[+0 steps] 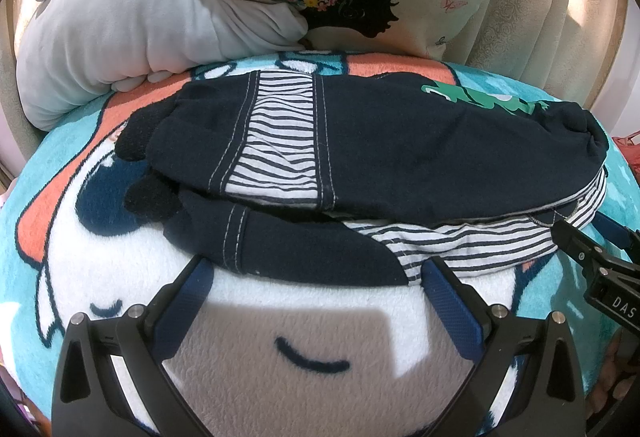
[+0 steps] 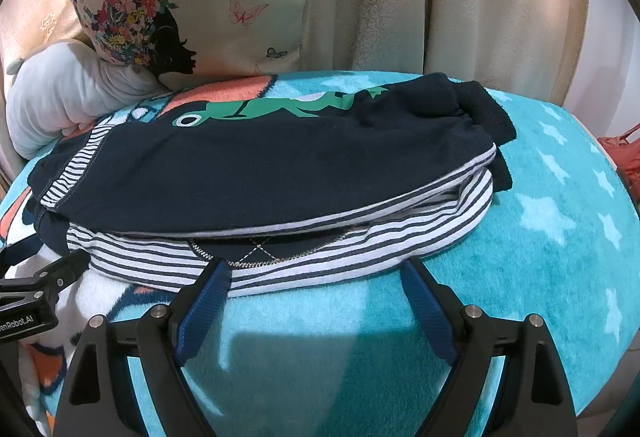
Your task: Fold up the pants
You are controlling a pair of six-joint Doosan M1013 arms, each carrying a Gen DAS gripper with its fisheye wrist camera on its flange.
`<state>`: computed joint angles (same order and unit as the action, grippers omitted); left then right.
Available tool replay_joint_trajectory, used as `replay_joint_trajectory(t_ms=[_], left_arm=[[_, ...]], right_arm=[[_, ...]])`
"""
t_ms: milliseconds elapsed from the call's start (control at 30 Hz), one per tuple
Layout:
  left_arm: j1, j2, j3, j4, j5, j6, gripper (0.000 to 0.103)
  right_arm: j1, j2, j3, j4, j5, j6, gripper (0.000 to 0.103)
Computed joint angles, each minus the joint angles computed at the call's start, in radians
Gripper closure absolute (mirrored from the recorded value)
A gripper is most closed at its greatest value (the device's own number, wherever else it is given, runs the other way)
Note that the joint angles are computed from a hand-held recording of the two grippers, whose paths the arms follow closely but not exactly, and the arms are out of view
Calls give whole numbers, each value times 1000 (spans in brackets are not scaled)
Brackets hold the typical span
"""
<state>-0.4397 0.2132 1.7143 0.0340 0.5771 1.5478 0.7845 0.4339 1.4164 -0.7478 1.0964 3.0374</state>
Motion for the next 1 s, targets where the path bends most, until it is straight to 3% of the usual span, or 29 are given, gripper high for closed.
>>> replay_joint_trajectory(t_ms=[567,833,933,1000], left_arm=[[-1,0,-1,12,3,-7,0],[-35,-7,4,208,10,-143,0],[-1,4,-25,14,76,-12,0],[21,10,-56,-75,175,27,1]], right_arm=[[2,4,-2,-6,4,-4,12],[-10,6,-11,43,-15,-74,2],[-16,4,-9,63,-33,-92,1],[-16,1,-4,63,-44,-94,1]])
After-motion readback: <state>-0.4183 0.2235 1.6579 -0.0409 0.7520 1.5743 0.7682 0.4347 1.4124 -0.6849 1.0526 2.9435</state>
